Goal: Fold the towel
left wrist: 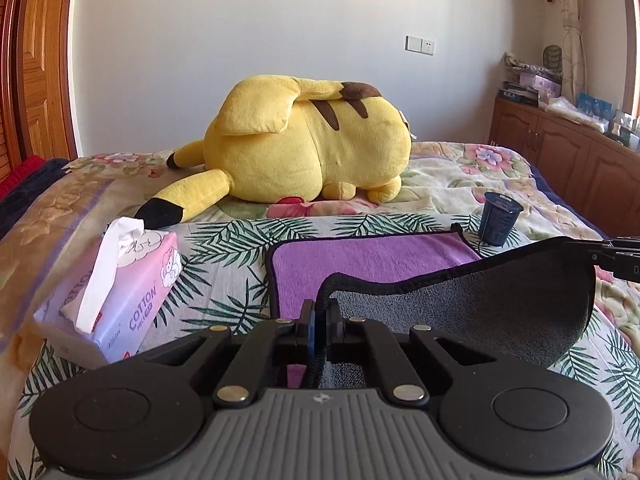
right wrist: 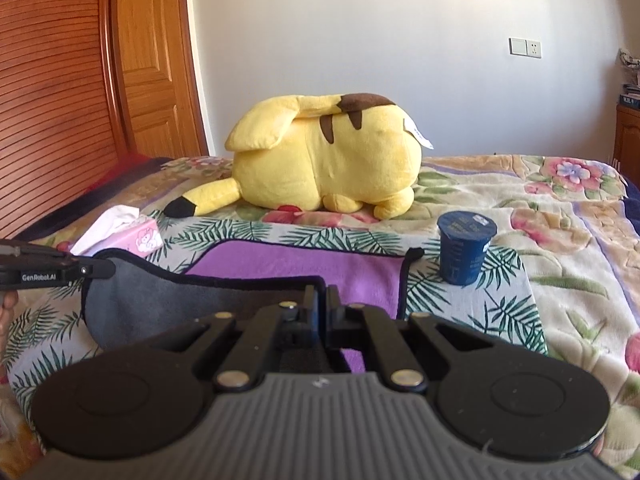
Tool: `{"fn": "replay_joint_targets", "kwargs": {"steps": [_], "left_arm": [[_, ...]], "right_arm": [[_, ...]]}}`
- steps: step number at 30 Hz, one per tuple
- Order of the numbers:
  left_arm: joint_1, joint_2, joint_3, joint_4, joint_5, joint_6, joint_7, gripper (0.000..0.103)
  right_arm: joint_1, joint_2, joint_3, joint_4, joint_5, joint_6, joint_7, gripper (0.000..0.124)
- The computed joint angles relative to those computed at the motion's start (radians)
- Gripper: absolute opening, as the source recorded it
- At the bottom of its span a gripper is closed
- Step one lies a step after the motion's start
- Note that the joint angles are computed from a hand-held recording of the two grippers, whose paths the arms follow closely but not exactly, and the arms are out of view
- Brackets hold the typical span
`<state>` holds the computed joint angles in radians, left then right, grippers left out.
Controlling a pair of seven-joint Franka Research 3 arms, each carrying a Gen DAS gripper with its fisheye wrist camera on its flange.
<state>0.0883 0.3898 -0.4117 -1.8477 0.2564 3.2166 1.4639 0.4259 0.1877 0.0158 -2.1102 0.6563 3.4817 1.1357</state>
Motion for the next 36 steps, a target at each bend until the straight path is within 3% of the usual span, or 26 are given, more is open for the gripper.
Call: {"fn": "replay_joint_targets", "kwargs": {"steps": [7,9,12,15,22,29,31,36], "left_arm": [[-0.020,0.052,0.009,0.094,0.001,-0.014,0.006,0.000],[-0.081,0.060,0.076,0.122,0.017,-0.019,-0.003,0.000],[-0.124,0.073,0.124,0.154,0.032,-0.011,-0.008,0.000],[-0.165,0.086,0.172,0.183,0.055,-0.002,-0.015,0.000],[-0.143,0.123,0.135,0.263,0.063,-0.040,0.021,0.000],[-0.205,0.197,0.190,0.399,0.072,-0.072,0.040,0.000],[-0.207,0.226,0.185,0.445,0.069,-0.087,0.053,0.000],[-0.257,0.303,0.237,0.567,0.070,-0.132,0.048,0.000]], "right_arm": [[0.050,0.039,-0.071,0.075,0.056,-0.019,-0.090,0.004],[0.077,0.050,-0.100,0.097,0.088,-0.017,-0.128,0.004],[0.063,0.063,-0.090,0.115,0.077,-0.007,-0.143,0.004],[0.096,0.075,-0.124,0.145,0.115,-0.020,-0.201,0.004],[0.144,0.092,-0.186,0.200,0.147,-0.041,-0.283,0.004],[0.228,0.162,-0.299,0.297,0.198,-0.060,-0.356,0.004],[0.242,0.182,-0.325,0.320,0.190,-0.067,-0.355,0.004],[0.282,0.243,-0.402,0.373,0.158,-0.091,-0.323,0.004]]}}
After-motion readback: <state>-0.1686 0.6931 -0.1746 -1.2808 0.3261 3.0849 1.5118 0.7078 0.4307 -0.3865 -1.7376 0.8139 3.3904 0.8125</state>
